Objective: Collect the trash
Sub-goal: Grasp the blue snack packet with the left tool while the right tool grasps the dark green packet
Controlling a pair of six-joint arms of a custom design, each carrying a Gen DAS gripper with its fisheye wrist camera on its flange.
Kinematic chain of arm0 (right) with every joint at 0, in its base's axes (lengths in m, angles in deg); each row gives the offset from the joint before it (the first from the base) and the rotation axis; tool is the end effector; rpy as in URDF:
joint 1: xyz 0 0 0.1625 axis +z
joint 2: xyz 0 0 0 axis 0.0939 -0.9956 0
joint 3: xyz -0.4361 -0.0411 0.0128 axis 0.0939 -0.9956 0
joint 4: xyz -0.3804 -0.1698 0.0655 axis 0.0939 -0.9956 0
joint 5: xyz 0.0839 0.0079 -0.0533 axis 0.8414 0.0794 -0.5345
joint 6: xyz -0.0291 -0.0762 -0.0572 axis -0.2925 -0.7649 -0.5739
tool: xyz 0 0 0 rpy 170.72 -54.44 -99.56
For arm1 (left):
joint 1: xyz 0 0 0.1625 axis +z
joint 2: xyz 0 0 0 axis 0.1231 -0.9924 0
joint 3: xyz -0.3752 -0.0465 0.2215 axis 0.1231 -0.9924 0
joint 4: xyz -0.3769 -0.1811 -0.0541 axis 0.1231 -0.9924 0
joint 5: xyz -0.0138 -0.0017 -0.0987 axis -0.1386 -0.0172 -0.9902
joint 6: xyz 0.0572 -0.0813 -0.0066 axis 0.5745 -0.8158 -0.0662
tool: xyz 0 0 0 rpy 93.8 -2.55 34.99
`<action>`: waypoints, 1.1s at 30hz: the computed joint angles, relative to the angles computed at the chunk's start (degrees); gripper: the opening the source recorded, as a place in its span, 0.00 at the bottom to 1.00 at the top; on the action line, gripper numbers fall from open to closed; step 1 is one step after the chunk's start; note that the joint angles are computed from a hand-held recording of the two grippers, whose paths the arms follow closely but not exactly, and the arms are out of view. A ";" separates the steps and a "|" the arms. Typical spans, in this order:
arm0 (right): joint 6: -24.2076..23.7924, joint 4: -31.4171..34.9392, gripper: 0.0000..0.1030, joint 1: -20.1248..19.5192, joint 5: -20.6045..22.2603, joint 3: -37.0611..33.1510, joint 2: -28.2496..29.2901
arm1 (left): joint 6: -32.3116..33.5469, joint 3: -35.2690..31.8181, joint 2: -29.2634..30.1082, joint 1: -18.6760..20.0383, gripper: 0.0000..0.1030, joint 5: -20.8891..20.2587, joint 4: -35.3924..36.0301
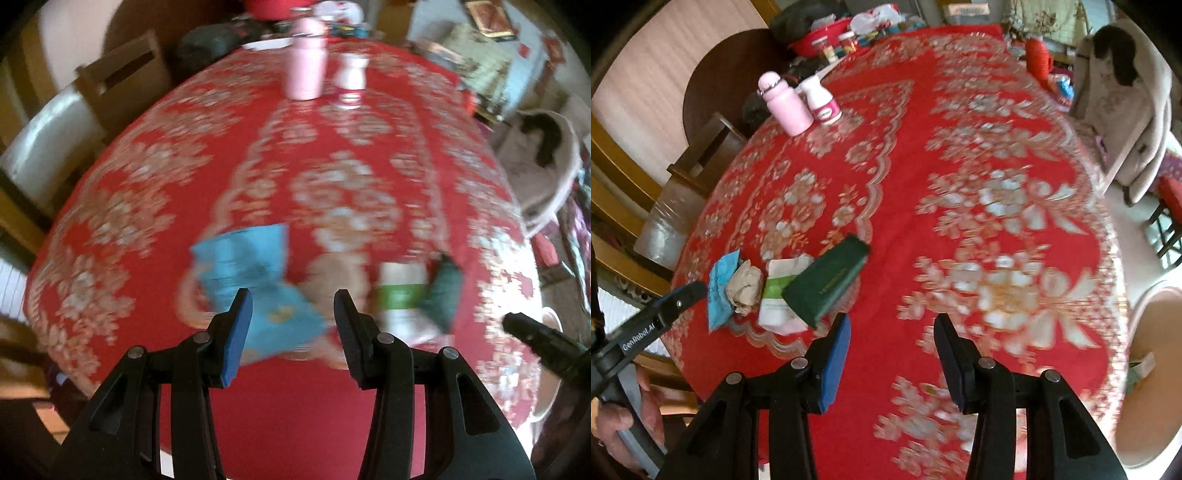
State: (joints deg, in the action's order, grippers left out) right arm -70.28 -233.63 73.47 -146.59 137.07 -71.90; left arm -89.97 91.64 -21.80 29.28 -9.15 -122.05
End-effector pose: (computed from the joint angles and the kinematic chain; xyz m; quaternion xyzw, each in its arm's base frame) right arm 0.0153 -0.4888 0.1971 0.1899 -0.9581 0.1166 0.1801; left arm -0.2052 -0.4147 0.0158 -0.0894 0.8695 -0.3037 0.3791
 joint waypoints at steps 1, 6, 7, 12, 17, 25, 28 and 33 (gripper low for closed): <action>1.33 0.72 0.44 0.37 0.17 -0.50 0.87 | -1.05 1.11 -1.32 0.78 0.43 -0.21 0.58; 7.22 2.97 0.44 2.54 0.19 -2.98 4.99 | -0.91 4.74 -4.26 3.85 0.43 -1.22 -4.90; 8.44 2.84 0.44 3.03 -0.11 -3.43 6.01 | -0.22 5.35 -4.39 4.41 0.43 -1.37 -7.47; 15.43 3.82 0.51 3.87 0.73 -5.53 9.47 | 3.76 6.04 -3.11 7.98 0.52 -2.74 -18.74; 19.36 2.97 0.54 4.20 1.07 -6.07 11.35 | 8.87 5.10 -0.85 10.26 0.54 -4.49 -24.88; 19.54 -0.14 0.54 4.90 -0.59 -6.10 13.89 | 13.42 3.64 0.91 12.01 0.57 -5.71 -25.59; 17.48 -2.12 0.46 5.76 -2.44 -6.04 14.92 | 16.00 3.73 1.26 11.48 0.54 -5.16 -25.42; 11.78 -4.47 0.30 6.47 -3.13 -4.99 14.75 | 17.32 4.28 0.35 10.10 0.38 -4.14 -24.32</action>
State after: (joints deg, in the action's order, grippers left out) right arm -58.50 -238.09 79.94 -149.72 132.08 -57.16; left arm -72.65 95.91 -21.45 39.38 -13.29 -146.36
